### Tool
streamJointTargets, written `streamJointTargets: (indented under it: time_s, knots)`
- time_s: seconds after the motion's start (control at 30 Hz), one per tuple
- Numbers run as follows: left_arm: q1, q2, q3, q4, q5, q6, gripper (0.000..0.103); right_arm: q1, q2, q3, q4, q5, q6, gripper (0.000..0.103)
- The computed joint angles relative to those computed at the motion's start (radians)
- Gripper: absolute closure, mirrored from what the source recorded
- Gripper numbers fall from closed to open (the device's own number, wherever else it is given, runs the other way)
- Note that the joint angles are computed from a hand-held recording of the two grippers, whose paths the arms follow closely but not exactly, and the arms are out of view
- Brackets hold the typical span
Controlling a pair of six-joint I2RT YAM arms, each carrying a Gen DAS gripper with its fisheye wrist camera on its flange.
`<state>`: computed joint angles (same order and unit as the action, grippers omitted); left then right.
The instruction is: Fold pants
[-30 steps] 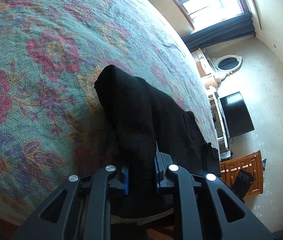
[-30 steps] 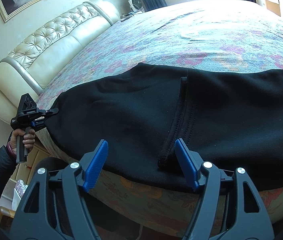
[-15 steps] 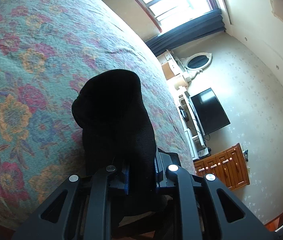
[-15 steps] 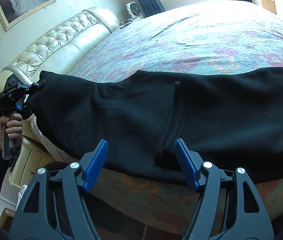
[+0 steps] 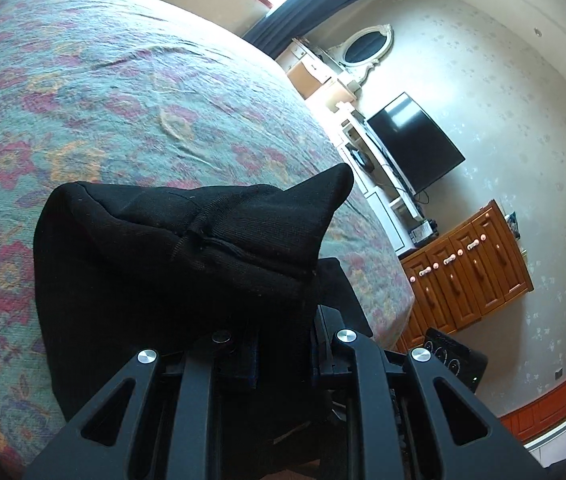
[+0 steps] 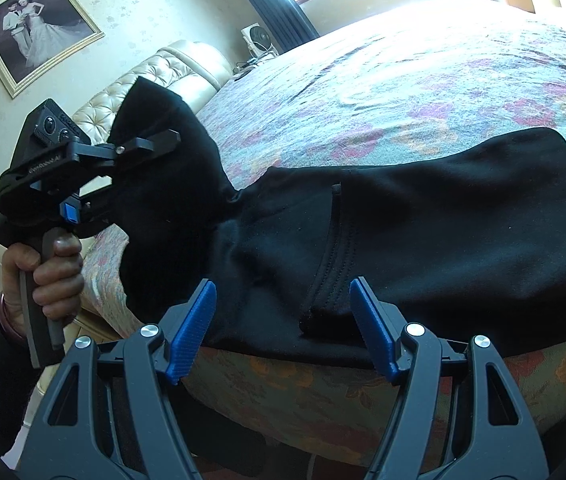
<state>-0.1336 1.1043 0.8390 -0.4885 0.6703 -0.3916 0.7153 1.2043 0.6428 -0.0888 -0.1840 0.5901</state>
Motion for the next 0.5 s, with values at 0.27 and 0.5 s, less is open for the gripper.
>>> streamJointTargets:
  time_s: [0.27, 0.5]
  knots:
    - [-0.187, 0.218, -0.085, 0.236, -0.164, -0.121, 0.086, -0.102, -0.033, -0.063, 0.026, -0.052, 0.037, 0.034]
    - [-0.245, 0.213, -0.135, 0.328, -0.233, -0.16, 0.065, -0.189, -0.022, -0.112, 0.096, -0.145, 0.095, 0.034]
